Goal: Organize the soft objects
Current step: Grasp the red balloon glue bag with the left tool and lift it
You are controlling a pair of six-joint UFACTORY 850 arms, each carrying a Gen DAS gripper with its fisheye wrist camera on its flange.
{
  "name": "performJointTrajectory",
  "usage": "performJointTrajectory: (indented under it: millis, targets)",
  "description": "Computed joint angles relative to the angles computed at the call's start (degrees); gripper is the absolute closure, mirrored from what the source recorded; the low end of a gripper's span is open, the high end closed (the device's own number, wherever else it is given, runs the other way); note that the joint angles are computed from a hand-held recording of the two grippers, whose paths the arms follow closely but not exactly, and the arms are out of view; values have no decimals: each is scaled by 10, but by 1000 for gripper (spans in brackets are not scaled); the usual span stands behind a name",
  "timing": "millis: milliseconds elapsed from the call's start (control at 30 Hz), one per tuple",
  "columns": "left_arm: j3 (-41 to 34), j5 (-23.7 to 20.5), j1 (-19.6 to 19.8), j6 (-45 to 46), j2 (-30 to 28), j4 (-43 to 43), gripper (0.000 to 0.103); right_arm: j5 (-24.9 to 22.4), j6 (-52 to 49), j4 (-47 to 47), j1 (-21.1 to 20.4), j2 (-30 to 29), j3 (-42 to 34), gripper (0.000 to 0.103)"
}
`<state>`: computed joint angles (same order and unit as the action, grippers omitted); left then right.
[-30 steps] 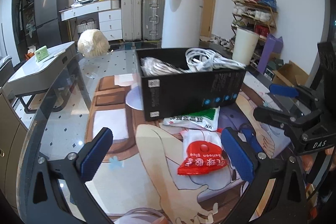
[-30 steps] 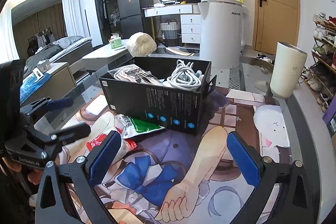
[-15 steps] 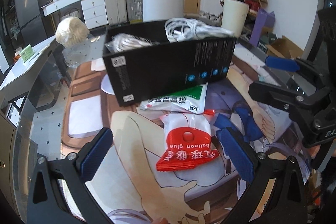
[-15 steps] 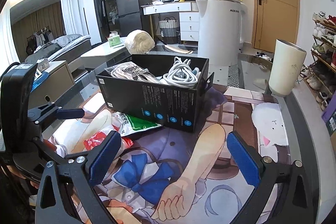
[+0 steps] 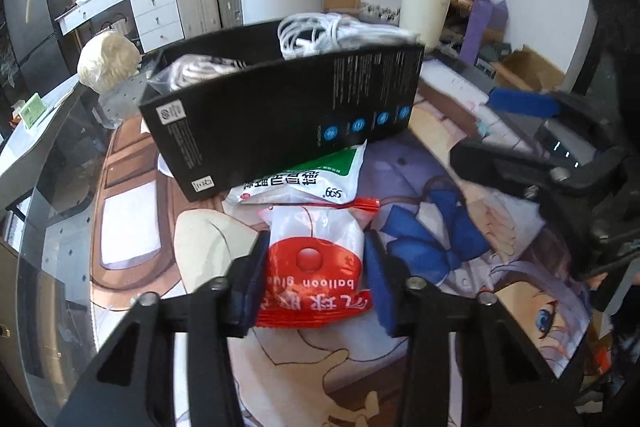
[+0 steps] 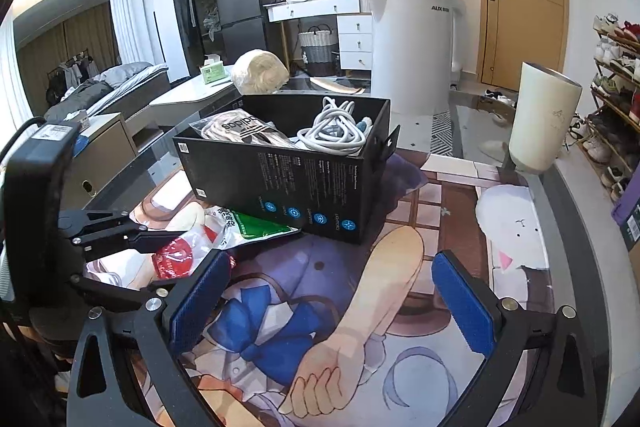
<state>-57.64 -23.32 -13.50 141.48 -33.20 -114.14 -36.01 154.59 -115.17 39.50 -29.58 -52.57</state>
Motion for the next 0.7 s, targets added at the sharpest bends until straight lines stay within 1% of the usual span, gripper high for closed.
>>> performJointTrajectory:
  millis: [67, 100, 200, 333, 467, 533, 633, 700]
  targets:
    - [12, -28, 11, 8, 8, -14, 62, 5, 11, -14, -1, 1, 1, 1]
    - [15, -36, 15, 16, 10, -24, 62, 4, 10, -16, -1, 1, 0, 1]
    - [27, -52, 27, 35, 15, -46, 62, 12, 11, -27, -1, 1, -2, 1]
    - [35, -73, 45, 31, 22, -44, 62, 27, 13, -40, 0, -4, -11, 1]
    - [34, -82, 58, 28, 26, -42, 62, 57, 17, -59, -3, -19, -33, 1]
    - [33, -87, 63, 29, 26, -43, 62, 64, 16, -69, -4, -25, -43, 1]
    - [30, -91, 71, 22, 24, -41, 62, 109, 32, -106, -15, -35, -63, 1]
    - [26, -93, 77, 15, 20, -36, 62, 130, 40, -122, -21, -40, -73, 1]
